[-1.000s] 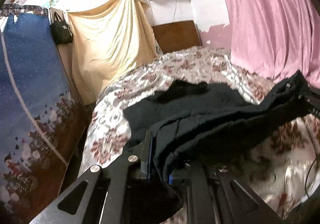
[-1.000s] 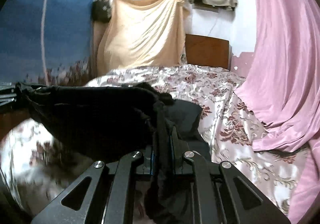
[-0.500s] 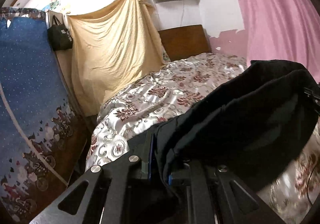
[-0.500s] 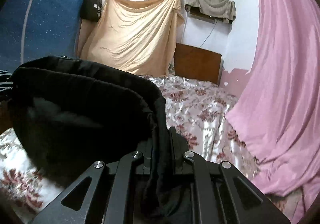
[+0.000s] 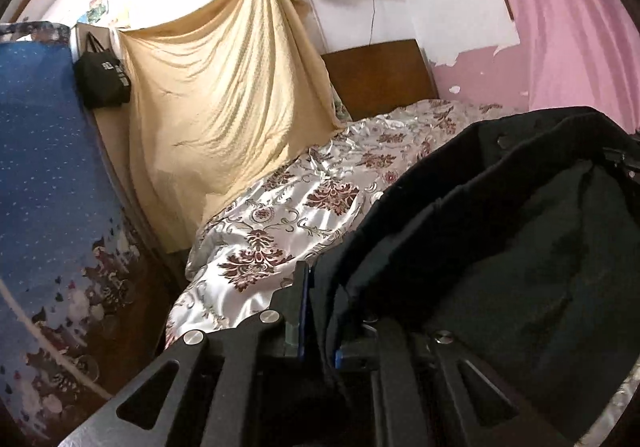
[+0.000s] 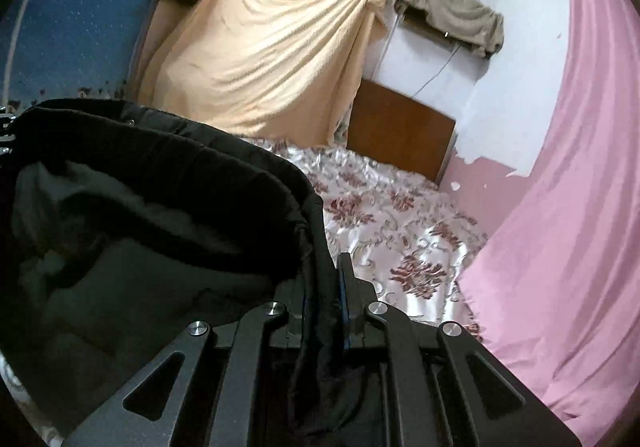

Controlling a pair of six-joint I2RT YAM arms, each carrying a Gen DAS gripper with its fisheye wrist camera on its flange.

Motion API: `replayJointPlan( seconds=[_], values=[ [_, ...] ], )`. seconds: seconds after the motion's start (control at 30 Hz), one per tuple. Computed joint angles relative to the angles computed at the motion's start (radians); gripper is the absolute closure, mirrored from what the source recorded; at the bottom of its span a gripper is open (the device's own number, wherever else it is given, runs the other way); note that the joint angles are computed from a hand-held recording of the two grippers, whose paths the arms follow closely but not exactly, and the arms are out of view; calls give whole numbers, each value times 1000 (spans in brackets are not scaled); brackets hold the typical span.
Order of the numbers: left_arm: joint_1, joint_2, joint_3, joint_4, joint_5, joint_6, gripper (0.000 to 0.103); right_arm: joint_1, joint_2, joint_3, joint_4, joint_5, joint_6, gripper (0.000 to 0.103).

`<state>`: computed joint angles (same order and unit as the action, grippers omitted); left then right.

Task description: Fold large clothes

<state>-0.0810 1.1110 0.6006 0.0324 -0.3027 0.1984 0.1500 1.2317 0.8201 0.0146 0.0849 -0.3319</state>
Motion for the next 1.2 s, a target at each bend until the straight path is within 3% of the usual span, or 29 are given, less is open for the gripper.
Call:
replayJointPlan(
  seconds=[0.27, 0.47, 0.63, 0.73, 0.77, 0.8, 0.83, 0.87, 0.9, 0.93, 1.0, 1.07, 1.2],
  values=[
    [39, 350, 121, 158, 45, -19, 94, 32, 372, 191, 76, 39, 51, 94],
    [30, 466, 122, 246, 21, -38, 94, 30, 458, 162, 143, 54, 90, 94],
    [68, 507, 176, 186, 94, -67, 93, 15, 488, 152, 176, 40, 90, 93],
    [97, 479, 180, 135, 150, -100, 88, -25, 501, 167, 161, -34, 94, 90],
    [104, 465, 183, 105, 163, -116, 88, -41, 508, 169, 168, -65, 94, 85],
    [109, 450, 186, 71, 174, -130, 86, -57, 488, 151, 174, -104, 96, 73],
    [109, 442, 189, 51, 179, -139, 82, -68, 466, 129, 188, -128, 99, 63],
    [109, 419, 183, 30, 186, -150, 78, -80, 438, 102, 211, -149, 104, 43],
    [106, 386, 166, 27, 192, -157, 60, -90, 406, 69, 239, -171, 109, 33],
    [101, 362, 149, 34, 186, -162, 29, -102, 365, 31, 267, -202, 110, 33],
    [73, 255, 64, 105, 130, -169, 8, -119, 302, -12, 264, -250, 95, 33],
    [60, 175, 14, 128, 132, -157, 8, -138, 229, -67, 256, -295, 82, 29],
    [-2, 48, -62, 71, 132, -180, 7, -188, 96, -160, 196, -432, 70, 16]
  ],
)
